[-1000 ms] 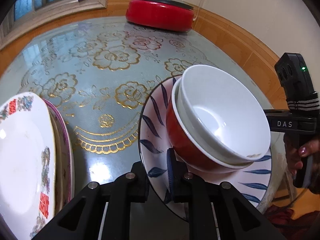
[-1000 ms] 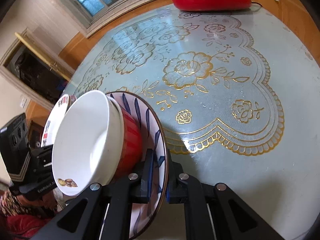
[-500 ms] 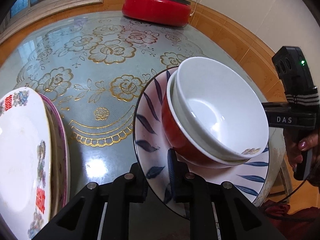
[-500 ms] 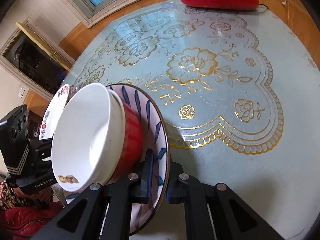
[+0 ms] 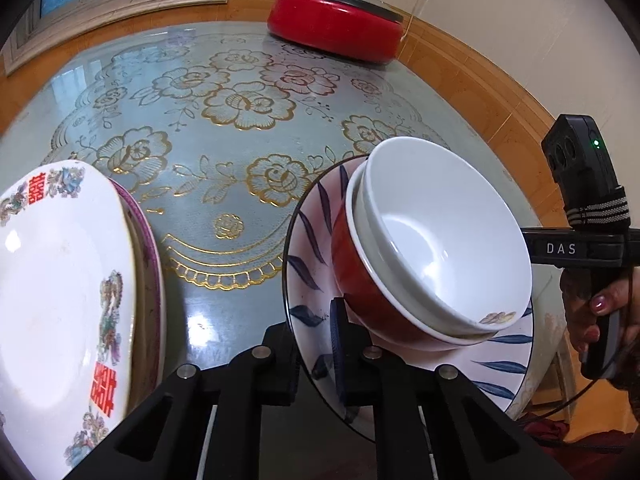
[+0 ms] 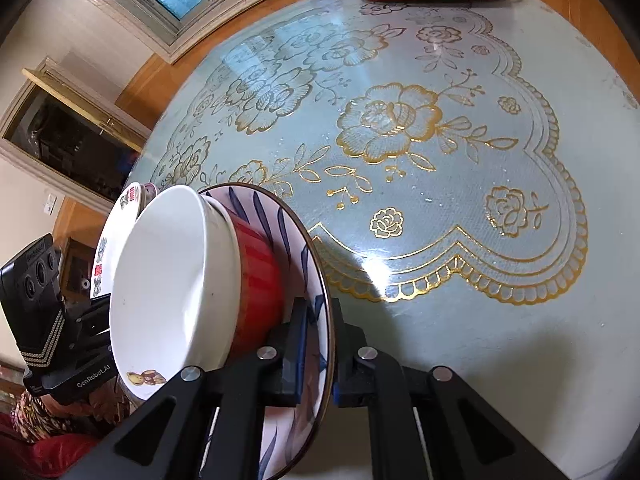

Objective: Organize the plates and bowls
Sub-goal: 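Lift the blue-leaf plate with nested bowls and carry it toward the plate stack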

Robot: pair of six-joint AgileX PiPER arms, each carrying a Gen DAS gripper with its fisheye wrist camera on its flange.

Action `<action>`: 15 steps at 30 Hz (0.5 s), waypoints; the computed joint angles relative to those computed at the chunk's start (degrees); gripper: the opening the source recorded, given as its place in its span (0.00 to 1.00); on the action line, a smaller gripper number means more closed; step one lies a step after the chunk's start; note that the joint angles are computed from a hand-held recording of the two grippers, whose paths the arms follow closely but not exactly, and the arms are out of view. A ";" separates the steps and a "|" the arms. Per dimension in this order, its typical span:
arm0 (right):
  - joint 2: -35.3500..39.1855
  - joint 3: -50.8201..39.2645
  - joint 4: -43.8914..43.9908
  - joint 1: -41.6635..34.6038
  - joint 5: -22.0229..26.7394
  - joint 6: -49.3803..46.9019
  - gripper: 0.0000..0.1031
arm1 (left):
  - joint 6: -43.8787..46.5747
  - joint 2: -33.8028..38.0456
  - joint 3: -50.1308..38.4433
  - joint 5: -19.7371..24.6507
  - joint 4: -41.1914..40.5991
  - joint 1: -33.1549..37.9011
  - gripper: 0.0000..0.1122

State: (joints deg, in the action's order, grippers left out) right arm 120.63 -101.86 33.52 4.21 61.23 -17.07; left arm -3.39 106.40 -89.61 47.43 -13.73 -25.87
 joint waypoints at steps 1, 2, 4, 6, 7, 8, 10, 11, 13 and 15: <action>0.28 -0.43 0.17 0.01 0.26 0.42 0.08 | -0.03 -0.19 0.21 -0.15 0.19 -0.01 0.10; 0.49 -0.69 0.24 0.10 0.25 0.71 0.08 | 0.06 -0.22 0.33 -0.20 0.10 0.09 0.10; 0.49 -0.58 0.05 0.34 -0.18 0.67 0.09 | 0.25 -0.41 0.65 -0.30 -0.16 0.21 0.10; 0.65 -0.56 0.40 0.32 -0.01 0.49 0.09 | 0.42 -0.53 0.74 -0.11 0.20 0.11 0.10; 0.47 -0.23 0.60 0.12 0.08 -0.06 0.09 | 0.85 -0.51 0.60 0.44 -0.21 0.24 0.10; 0.32 -0.02 0.68 0.14 0.03 -0.54 0.09 | 1.44 -0.42 0.45 1.32 -1.11 0.58 0.12; 0.84 -0.80 0.69 0.64 0.54 -1.03 0.09 | 2.26 -0.25 0.17 3.61 -3.18 1.36 0.15; 1.09 -1.19 0.76 0.78 0.98 -1.08 0.09 | 2.87 -0.22 0.25 4.55 -4.13 1.62 0.18; 1.35 -1.59 0.71 1.02 1.41 -1.15 0.09 | 5.53 0.44 0.18 7.01 -7.43 2.41 0.25; 1.75 -2.07 0.63 1.14 1.97 -1.41 0.09 | 5.94 0.07 0.53 6.85 -6.82 1.86 0.25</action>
State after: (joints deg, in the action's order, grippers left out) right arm 122.39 -103.93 34.15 5.35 63.20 -18.48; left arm 2.55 106.47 -89.08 54.28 -20.55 -24.02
